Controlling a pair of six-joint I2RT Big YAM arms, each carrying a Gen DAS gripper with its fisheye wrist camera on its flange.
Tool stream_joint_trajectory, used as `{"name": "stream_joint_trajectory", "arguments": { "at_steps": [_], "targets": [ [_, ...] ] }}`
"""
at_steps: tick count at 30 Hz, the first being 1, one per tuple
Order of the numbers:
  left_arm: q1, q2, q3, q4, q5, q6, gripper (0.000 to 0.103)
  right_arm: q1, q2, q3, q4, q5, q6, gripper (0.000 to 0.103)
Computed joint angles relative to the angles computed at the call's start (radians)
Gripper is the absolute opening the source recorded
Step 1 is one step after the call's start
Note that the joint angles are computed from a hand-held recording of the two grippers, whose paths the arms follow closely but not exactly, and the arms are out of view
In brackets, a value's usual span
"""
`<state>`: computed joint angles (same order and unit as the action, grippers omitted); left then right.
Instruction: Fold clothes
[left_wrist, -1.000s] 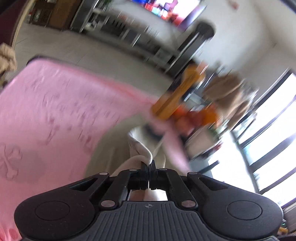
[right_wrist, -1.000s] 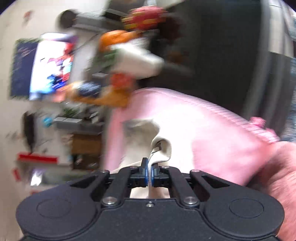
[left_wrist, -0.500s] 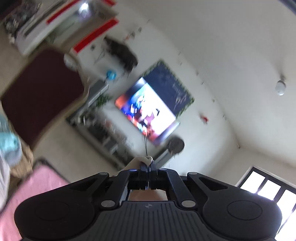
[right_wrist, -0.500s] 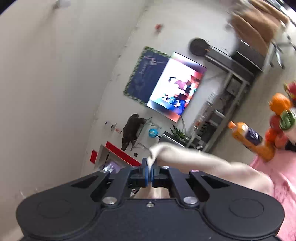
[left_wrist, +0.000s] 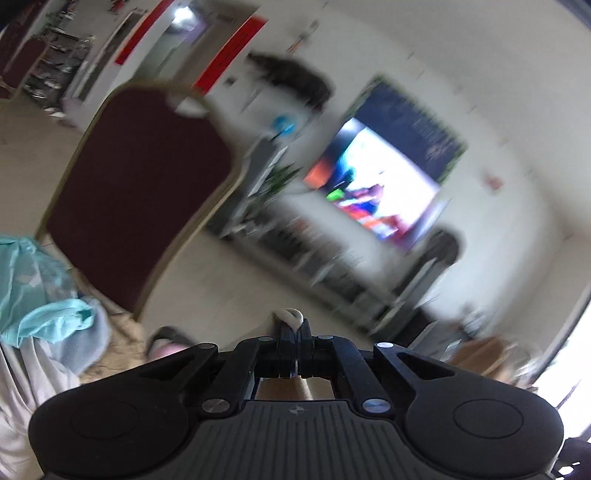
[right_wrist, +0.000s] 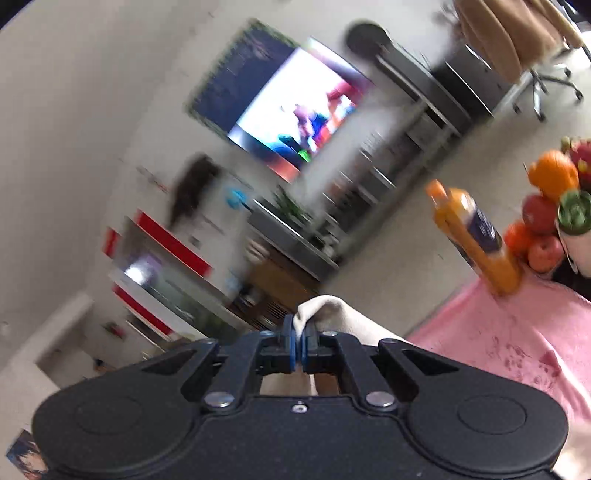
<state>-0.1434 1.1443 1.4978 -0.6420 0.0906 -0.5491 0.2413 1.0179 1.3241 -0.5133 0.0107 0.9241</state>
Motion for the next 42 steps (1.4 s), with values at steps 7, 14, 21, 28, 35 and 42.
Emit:
{"name": "stream_joint_trajectory", "arguments": {
  "at_steps": [7, 14, 21, 28, 35, 42],
  "targets": [
    [-0.049, 0.029, 0.154, 0.115, -0.148, 0.143, 0.0, 0.114, 0.035, 0.076, 0.204, 0.195, -0.362, 0.003],
    [-0.083, -0.134, -0.13, 0.159, -0.145, 0.131, 0.001, 0.155, -0.148, -0.174, 0.298, 0.26, -0.451, 0.003],
    [-0.091, -0.143, -0.477, -0.046, -0.145, -0.073, 0.0, 0.142, -0.188, -0.538, 0.025, 0.115, -0.007, 0.003],
    [-0.108, -0.073, -0.47, -0.195, -0.222, -0.063, 0.004, 0.205, -0.116, -0.561, -0.184, 0.103, 0.072, 0.003],
    [-0.098, -0.075, -0.509, -0.204, -0.172, 0.005, 0.031, 0.177, -0.157, -0.564, -0.208, 0.035, 0.068, 0.008],
    [-0.07, -0.021, -0.525, -0.276, -0.087, -0.022, 0.035, 0.052, -0.033, -0.547, -0.115, -0.1, 0.079, 0.052]
  ]
}}
